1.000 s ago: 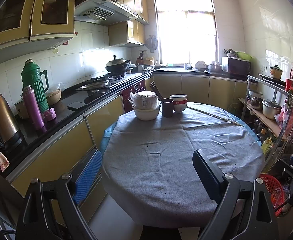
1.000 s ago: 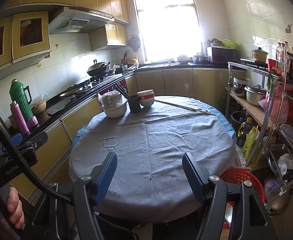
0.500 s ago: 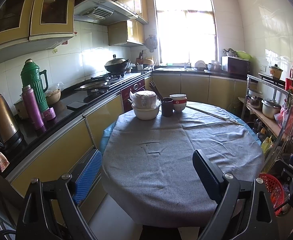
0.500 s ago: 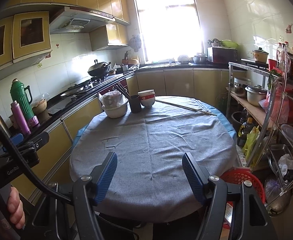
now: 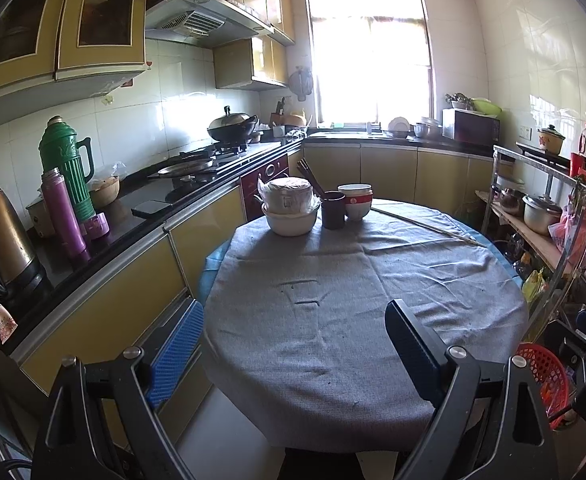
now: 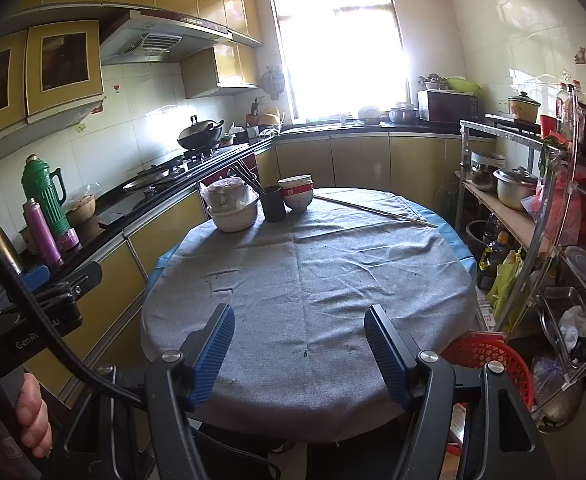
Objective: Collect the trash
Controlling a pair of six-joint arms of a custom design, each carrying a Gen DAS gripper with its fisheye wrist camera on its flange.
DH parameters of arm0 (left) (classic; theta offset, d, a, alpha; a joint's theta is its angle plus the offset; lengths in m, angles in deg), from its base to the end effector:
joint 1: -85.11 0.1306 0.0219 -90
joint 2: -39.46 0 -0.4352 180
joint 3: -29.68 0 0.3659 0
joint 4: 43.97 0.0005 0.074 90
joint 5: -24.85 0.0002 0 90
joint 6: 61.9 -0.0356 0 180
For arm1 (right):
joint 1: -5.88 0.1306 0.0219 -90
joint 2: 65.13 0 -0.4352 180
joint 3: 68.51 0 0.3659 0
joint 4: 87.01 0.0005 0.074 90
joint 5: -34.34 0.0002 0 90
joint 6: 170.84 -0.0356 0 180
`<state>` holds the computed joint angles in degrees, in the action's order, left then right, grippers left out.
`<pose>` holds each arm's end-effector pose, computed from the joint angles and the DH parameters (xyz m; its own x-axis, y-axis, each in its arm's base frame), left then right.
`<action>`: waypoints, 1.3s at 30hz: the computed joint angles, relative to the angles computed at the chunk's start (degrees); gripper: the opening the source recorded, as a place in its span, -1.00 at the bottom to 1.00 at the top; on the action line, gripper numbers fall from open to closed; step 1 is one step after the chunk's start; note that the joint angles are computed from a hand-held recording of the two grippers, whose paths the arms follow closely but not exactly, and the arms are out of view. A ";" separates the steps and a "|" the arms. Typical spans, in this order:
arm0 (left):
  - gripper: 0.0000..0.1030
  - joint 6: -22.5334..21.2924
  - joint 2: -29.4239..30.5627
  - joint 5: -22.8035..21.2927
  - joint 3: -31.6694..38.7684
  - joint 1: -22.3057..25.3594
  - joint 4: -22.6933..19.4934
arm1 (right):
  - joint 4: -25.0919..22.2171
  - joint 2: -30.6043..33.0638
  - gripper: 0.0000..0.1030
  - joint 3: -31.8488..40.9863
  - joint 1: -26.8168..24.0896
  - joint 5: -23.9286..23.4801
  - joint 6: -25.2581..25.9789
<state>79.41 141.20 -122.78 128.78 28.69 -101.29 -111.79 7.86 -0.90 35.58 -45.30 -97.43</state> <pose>0.3136 -0.4188 0.4592 -0.4649 -0.0553 -0.8836 -0.2411 0.9682 0.0663 0.3101 0.1689 0.4575 -0.5188 0.0274 -0.8544 -0.2130 0.9638 0.1603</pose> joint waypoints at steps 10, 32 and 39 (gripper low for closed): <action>0.79 0.18 0.74 0.41 0.70 0.54 -1.43 | 0.90 0.89 0.38 0.16 0.04 -0.85 0.05; 0.79 4.43 6.52 3.30 7.42 5.42 -10.36 | 2.91 10.58 0.38 5.91 -5.67 -11.06 4.17; 0.79 -6.05 10.34 13.58 8.08 11.67 0.61 | 5.79 18.43 0.46 8.69 -9.69 -15.33 4.56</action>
<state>73.37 151.54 -109.19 136.87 40.36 -100.68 -106.00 26.29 7.79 25.88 -60.63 -92.87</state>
